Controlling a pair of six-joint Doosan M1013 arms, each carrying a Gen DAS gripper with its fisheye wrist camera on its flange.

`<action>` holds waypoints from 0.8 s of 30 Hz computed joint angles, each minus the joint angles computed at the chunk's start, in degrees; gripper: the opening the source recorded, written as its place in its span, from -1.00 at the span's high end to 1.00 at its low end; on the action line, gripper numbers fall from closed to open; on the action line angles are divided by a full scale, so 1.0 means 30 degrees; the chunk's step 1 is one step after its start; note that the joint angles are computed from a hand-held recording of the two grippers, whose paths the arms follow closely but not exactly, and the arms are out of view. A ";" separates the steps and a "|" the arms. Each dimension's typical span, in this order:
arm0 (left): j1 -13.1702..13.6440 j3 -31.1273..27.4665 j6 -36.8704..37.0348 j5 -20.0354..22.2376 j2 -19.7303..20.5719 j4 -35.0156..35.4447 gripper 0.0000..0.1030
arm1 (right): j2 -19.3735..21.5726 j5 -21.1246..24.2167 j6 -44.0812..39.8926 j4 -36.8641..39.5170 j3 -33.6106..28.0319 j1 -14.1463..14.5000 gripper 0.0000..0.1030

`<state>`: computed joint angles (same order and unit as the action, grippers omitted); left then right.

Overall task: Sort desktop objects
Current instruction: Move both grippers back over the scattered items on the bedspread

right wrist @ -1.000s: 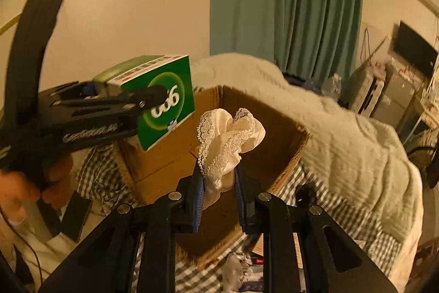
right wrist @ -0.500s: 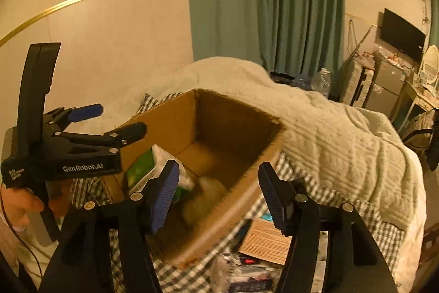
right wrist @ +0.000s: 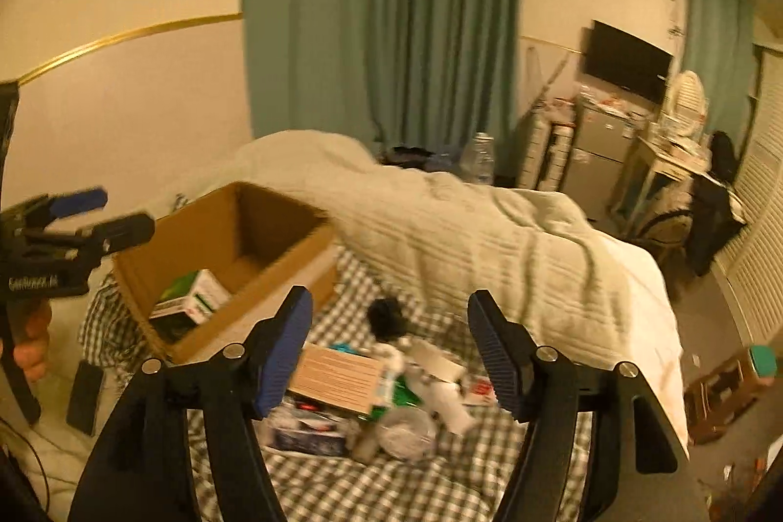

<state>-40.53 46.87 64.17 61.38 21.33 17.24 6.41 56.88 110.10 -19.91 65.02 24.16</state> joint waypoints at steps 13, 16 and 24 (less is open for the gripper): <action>-0.1093 0.3808 0.0033 -0.0399 0.0083 -0.1190 -1.00 | -0.2121 -0.0663 0.1008 0.0725 0.4128 -0.1367 -0.29; -0.1294 0.4971 0.0079 -0.1017 -0.0112 -0.1479 -1.00 | -0.2297 -0.1054 0.1176 0.1181 0.4970 -0.1450 -0.30; -0.1513 0.5387 -0.0268 0.0376 0.0333 -0.1176 -1.00 | -0.1803 -0.1553 0.1747 0.1152 0.6540 -0.1010 -0.30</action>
<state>-45.07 63.04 63.36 62.50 22.33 13.71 1.00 52.22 115.34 -16.45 84.64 21.13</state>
